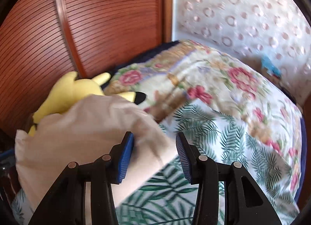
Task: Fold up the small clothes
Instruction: 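Carry the folded shirt with both tools beside the yellow plush toy, then lower the shirt onto the bed and open both tools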
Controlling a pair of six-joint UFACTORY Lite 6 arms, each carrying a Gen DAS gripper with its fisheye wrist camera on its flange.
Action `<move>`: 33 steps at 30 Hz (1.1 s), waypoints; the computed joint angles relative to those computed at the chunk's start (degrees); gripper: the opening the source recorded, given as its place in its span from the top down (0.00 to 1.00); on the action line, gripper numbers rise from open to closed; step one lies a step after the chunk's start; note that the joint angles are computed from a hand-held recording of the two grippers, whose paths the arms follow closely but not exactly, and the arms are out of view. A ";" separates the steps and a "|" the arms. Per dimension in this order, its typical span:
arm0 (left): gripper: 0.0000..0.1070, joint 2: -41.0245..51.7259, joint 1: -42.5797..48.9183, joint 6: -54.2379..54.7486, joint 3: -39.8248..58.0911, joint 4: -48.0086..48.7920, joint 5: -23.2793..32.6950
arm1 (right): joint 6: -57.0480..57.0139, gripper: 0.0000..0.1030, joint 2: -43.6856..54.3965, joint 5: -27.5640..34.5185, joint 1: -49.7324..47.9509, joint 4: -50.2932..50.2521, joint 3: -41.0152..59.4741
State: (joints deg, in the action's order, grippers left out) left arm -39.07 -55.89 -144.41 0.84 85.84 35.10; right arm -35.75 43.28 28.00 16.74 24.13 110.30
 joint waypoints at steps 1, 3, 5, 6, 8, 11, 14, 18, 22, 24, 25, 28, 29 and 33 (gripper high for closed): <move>0.77 -1.09 -1.45 2.03 -0.08 -2.56 1.51 | 0.00 0.55 0.41 0.15 -0.36 0.94 0.64; 0.77 -2.75 -4.71 5.94 0.32 -7.28 4.86 | 0.67 0.55 -0.99 -1.49 -0.31 1.41 -0.93; 0.77 -2.76 -8.32 7.89 1.30 -10.60 8.69 | 0.45 0.55 -3.32 -3.16 0.17 1.76 -3.68; 0.77 -2.38 -10.28 8.61 2.11 -11.97 10.77 | 0.05 0.55 -5.25 -4.14 0.44 2.09 -6.13; 0.77 -1.32 -14.67 9.40 3.86 -14.53 14.96 | -2.60 0.55 -9.15 -5.80 0.76 4.99 -11.10; 0.77 0.31 -19.80 9.46 6.15 -16.57 19.29 | -13.27 0.55 -18.15 -9.62 0.91 15.85 -23.68; 0.77 2.38 -24.48 9.59 8.62 -17.99 23.02 | -29.16 0.55 -28.47 -12.82 1.04 31.67 -37.61; 0.56 6.41 -30.86 8.76 12.22 -18.83 27.46 | -45.37 0.55 -44.03 -14.68 1.76 48.01 -55.57; 0.25 10.29 -36.44 8.32 15.97 -19.09 30.48 | -47.33 0.54 -59.42 -13.52 0.22 50.35 -68.64; 0.19 13.02 -38.79 8.62 18.20 -19.61 32.00 | -44.65 0.52 -68.10 -12.01 -1.55 48.25 -75.12; 0.19 14.61 -39.54 8.82 19.49 -19.99 32.52 | -40.11 0.48 -72.47 -11.62 -2.10 44.07 -77.71; 0.19 17.66 -42.07 7.59 22.01 -19.67 33.32 | -29.21 0.33 -85.32 -8.62 -4.99 34.16 -85.05; 0.19 18.56 -42.70 7.35 22.77 -19.70 33.35 | -24.49 0.29 -89.95 -6.94 -6.34 30.11 -87.19; 0.19 24.95 -45.02 6.97 27.83 -19.34 32.83 | -14.19 0.21 -109.45 5.09 -16.19 19.86 -94.26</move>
